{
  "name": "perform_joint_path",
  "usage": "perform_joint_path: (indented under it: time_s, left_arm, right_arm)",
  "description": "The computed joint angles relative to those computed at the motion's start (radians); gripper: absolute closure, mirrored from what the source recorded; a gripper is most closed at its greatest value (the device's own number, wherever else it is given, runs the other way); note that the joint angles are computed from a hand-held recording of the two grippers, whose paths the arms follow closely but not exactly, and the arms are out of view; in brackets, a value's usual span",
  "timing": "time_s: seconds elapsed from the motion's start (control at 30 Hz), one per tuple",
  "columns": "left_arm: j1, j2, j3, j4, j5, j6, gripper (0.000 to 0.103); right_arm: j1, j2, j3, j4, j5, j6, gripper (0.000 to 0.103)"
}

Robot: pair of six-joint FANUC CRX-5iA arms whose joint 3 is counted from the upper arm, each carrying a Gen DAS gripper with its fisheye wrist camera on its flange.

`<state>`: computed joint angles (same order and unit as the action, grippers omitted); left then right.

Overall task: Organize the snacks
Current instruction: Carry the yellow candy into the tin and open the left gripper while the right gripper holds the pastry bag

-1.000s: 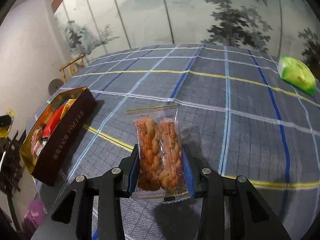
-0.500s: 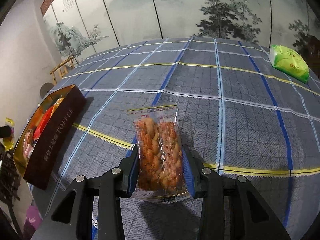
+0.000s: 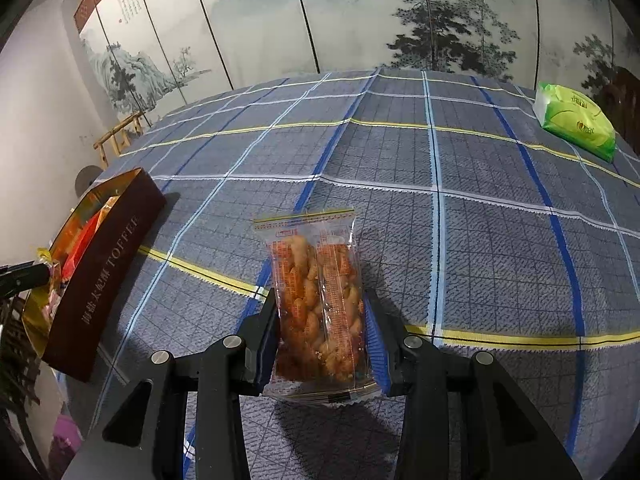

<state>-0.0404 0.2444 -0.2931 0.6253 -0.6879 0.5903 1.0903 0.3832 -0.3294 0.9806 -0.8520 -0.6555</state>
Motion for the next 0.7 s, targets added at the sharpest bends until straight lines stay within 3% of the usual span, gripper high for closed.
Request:
perform_joint_path:
  time_s: [0.7]
  left_arm:
    - [-0.014,0.018,0.014,-0.014,0.016,0.015,0.079]
  right_arm:
    - [0.000,0.003,0.004,-0.002,-0.002,0.002,0.063]
